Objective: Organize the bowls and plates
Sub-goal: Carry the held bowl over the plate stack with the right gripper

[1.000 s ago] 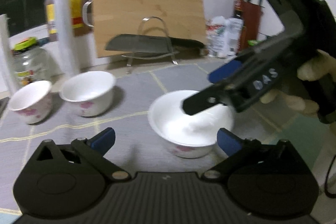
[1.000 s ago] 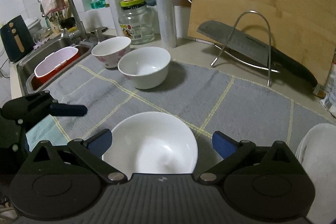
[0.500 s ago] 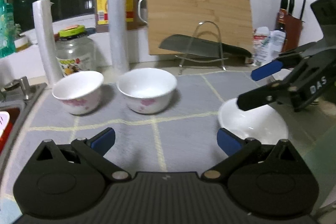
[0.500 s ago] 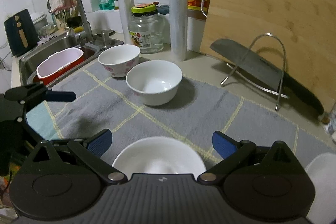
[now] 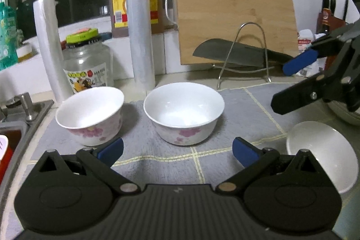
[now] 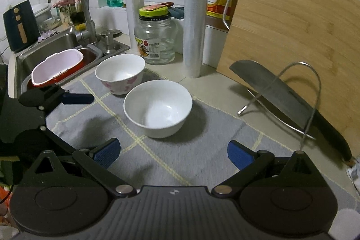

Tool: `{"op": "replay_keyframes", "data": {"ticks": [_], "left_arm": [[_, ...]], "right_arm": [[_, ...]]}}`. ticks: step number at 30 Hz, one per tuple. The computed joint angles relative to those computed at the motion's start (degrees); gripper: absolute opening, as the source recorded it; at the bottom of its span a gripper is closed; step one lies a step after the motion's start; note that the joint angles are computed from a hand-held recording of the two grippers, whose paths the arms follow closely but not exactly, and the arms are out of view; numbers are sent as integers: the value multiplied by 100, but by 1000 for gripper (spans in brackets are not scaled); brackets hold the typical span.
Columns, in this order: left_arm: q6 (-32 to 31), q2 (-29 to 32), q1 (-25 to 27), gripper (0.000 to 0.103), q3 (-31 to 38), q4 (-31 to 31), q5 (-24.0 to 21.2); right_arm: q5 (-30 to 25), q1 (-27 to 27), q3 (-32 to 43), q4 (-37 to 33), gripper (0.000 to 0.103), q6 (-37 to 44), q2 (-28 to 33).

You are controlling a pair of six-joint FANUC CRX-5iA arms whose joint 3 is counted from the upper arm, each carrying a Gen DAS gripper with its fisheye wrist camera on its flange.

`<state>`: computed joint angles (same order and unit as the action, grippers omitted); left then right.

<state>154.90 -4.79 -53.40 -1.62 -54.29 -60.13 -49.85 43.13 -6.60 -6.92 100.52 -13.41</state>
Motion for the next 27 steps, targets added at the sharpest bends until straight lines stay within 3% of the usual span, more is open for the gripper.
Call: {"op": "replay_keyframes", "data": {"ticks": [16,27], "left_arm": [[-39,308,430,101,105,198,431],[-39,395,556,93,136,281,661]], "right_arm": [[-386,-262,1248,-717,101,973,1273],[-582,-291,1688,-792,86,1097,1806]]}}
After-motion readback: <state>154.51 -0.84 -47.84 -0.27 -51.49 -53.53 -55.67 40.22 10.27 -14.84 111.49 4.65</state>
